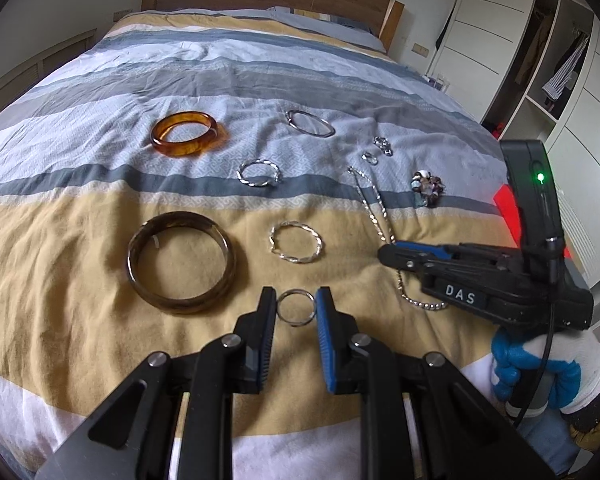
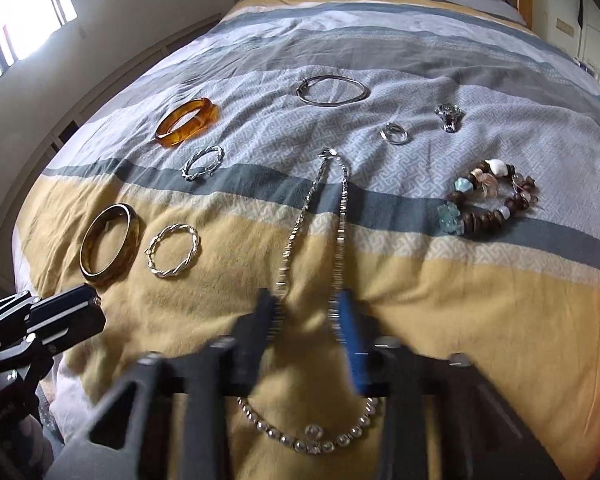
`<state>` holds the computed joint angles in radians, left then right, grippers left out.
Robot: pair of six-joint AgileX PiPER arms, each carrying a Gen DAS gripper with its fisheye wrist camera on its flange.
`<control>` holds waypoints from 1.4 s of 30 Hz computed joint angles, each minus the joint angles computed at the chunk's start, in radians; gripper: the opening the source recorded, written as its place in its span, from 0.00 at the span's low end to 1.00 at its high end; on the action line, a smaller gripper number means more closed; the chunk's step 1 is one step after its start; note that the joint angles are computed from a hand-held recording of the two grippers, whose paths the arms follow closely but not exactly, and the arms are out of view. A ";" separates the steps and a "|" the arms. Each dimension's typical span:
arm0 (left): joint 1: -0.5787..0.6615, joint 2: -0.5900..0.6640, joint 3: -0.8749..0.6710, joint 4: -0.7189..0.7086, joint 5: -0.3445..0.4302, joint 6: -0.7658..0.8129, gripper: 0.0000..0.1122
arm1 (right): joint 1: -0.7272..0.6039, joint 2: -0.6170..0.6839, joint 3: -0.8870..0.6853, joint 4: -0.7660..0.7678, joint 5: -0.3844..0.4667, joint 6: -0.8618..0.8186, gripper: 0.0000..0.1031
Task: Organize jewelry
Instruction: 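Grasp the pearl necklace with the right tool while the left tool holds the ring, then carry ring and necklace into the red box and open both tools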
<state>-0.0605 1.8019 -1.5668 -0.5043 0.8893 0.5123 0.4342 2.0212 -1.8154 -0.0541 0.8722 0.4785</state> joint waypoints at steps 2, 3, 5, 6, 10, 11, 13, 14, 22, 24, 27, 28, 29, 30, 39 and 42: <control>-0.001 -0.012 -0.001 0.002 0.003 -0.005 0.17 | -0.007 -0.029 0.036 0.022 -0.013 -0.006 0.05; -0.001 -0.017 -0.001 0.002 0.005 -0.007 0.17 | -0.008 -0.045 0.054 0.029 -0.023 -0.009 0.05; -0.003 -0.032 0.000 0.004 0.009 -0.012 0.17 | 0.000 -0.089 0.097 0.026 -0.041 -0.007 0.05; -0.005 -0.045 0.002 0.006 0.011 -0.015 0.17 | 0.004 -0.109 0.115 0.023 -0.048 -0.005 0.05; -0.009 -0.091 0.011 0.004 0.021 -0.025 0.17 | 0.027 -0.197 0.175 -0.002 -0.068 0.023 0.05; -0.011 -0.102 0.014 0.004 0.023 -0.027 0.17 | 0.035 -0.229 0.195 -0.015 -0.073 0.037 0.05; -0.015 -0.127 0.015 0.001 0.033 -0.033 0.17 | 0.048 -0.273 0.219 -0.036 -0.076 0.058 0.05; -0.017 -0.139 0.018 0.000 0.037 -0.035 0.17 | 0.055 -0.297 0.228 -0.052 -0.075 0.072 0.05; -0.072 -0.223 -0.001 0.006 0.084 -0.097 0.17 | 0.095 -0.513 0.341 -0.189 -0.058 0.202 0.05; -0.108 -0.235 -0.018 0.023 0.094 -0.123 0.17 | 0.096 -0.575 0.379 -0.220 -0.049 0.231 0.05; -0.170 -0.233 -0.055 0.046 0.110 -0.162 0.17 | 0.084 -0.675 0.447 -0.265 -0.028 0.264 0.05; -0.191 -0.228 -0.071 0.055 0.115 -0.176 0.17 | 0.071 -0.715 0.474 -0.277 -0.017 0.269 0.05; -0.213 -0.220 -0.089 0.062 0.120 -0.188 0.17 | 0.053 -0.748 0.496 -0.279 -0.010 0.264 0.05; -0.240 -0.209 -0.112 0.068 0.127 -0.203 0.17 | 0.036 -0.772 0.511 -0.280 -0.003 0.258 0.05; -0.528 0.063 -0.495 0.135 0.218 -0.354 0.17 | -0.406 -0.980 0.653 -0.078 0.025 -0.072 0.05; -0.604 0.194 -0.666 0.158 0.267 -0.398 0.17 | -0.592 -0.985 0.689 0.044 0.004 -0.243 0.05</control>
